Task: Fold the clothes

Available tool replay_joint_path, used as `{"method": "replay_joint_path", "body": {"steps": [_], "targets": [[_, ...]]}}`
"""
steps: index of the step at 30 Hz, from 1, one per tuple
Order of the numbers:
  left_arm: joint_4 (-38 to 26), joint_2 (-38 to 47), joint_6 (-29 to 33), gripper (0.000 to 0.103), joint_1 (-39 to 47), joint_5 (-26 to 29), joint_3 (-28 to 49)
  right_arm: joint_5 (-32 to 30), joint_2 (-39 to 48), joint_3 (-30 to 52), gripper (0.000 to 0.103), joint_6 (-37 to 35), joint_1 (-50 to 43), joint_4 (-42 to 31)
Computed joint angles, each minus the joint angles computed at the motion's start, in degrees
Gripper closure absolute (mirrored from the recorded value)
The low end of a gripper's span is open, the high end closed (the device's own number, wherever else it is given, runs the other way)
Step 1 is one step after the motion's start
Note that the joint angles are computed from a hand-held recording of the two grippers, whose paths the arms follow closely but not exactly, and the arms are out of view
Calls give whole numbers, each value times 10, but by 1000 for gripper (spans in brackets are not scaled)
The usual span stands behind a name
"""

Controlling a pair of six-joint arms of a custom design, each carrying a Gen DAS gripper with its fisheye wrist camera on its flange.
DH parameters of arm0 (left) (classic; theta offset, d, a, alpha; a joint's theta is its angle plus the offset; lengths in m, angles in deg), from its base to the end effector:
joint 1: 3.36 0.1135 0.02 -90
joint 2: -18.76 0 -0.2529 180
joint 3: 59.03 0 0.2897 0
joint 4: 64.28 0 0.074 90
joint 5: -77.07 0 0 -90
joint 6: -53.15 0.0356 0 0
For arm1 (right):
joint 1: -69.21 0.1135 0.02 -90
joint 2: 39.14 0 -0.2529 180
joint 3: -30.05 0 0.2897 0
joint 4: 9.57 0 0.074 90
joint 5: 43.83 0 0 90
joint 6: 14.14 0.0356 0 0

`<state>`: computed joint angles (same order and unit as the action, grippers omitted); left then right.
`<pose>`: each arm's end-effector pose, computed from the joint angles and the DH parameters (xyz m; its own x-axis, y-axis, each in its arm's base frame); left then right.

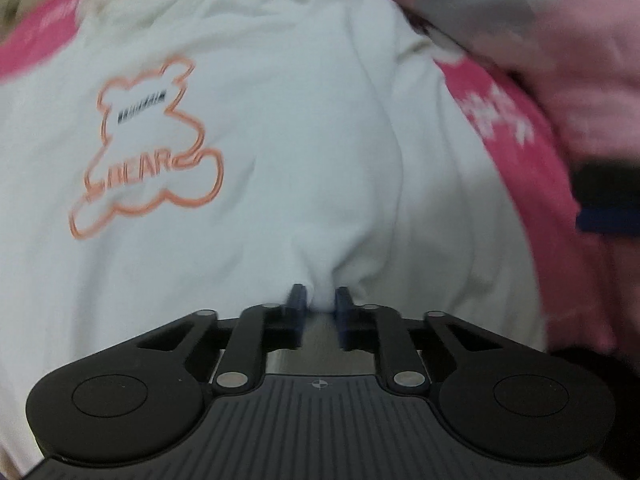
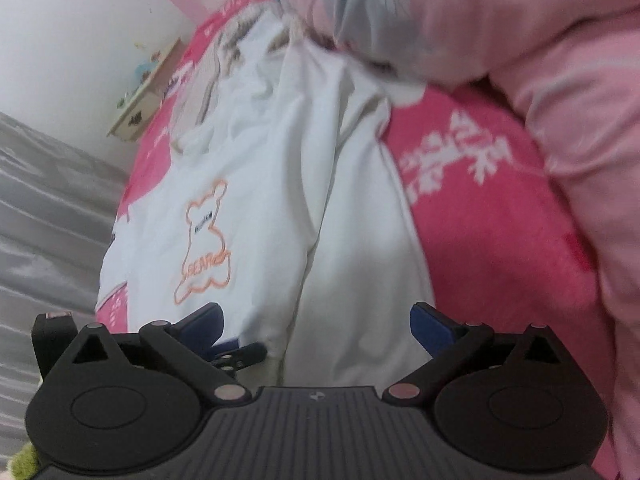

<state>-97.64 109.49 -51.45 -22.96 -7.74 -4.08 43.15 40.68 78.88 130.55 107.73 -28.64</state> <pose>0.2789 -0.1027 0.0947 -0.9437 0.0696 -0.3233 0.1308 0.9765 -0.1716 0.2288 0.1846 0.1293 -0.8758 0.3444 -0.3381 0.1148 0.8291 0.5472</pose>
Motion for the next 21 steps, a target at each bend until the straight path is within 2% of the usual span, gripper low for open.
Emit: {"method": "replay_joint_path", "body": {"steps": [4,6,8,11,13,17,21], "targets": [[-14,-43,-43,95,104,126,-16,5,7,-6,4,-19,-7,42],[-4,-58,-71,95,168,215,-31,-5,17,-8,9,-19,-12,69],[37,-59,-135,95,241,317,-61,-23,36,-5,14,-4,-18,92],[117,-48,-223,95,331,401,-112,-53,67,0,21,22,-29,127],[145,-24,-246,95,380,426,-128,-76,95,12,29,39,-37,142],[83,46,-181,92,435,429,-102,-109,151,55,32,59,-47,117],[39,60,-128,77,445,424,-92,-165,205,91,32,75,-56,109]]}}
